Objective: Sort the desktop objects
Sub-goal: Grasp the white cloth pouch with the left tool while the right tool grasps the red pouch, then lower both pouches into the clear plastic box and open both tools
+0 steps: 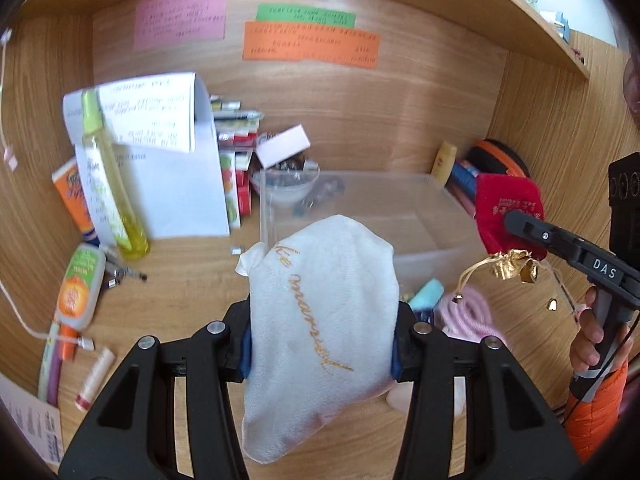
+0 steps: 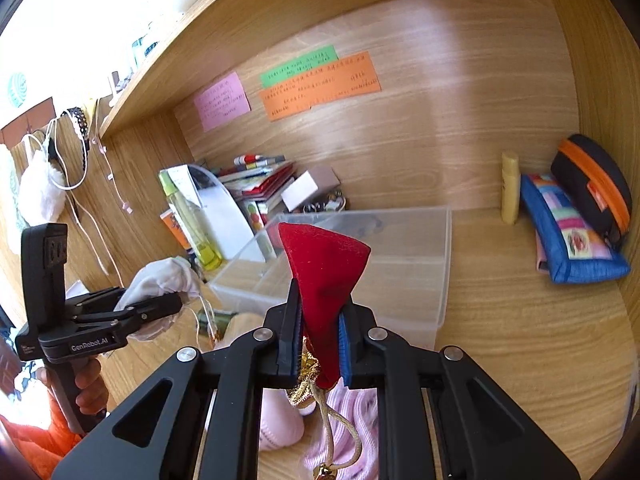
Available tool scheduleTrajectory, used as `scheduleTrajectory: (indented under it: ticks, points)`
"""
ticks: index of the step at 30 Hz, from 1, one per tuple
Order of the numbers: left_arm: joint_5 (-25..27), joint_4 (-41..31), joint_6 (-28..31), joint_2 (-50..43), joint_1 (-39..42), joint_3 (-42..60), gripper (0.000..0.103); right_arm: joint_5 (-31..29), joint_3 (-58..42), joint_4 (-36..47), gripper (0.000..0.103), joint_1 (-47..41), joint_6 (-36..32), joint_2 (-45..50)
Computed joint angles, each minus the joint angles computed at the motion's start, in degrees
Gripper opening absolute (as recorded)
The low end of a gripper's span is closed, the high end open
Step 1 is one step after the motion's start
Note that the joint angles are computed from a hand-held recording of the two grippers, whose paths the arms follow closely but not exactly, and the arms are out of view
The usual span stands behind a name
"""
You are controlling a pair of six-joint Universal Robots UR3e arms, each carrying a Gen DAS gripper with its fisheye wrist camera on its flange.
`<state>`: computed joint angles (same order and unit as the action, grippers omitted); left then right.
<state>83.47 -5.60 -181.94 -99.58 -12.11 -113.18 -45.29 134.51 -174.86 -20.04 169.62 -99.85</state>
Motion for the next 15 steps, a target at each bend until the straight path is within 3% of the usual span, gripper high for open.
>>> scheduleTrajectory:
  ticks: [5,15]
  points:
    - [-7.1,-6.8,1.3,-2.4,3.5,6.2,0.048,-1.9,-4.4,-1.3,0.013,1.8,1.4,3.9]
    - [-8.8,-14.7,-0.1,-10.6,4.8,20.4,0.048,-6.2,-13.3,-1.9,0.013,4.8,4.1,11.2]
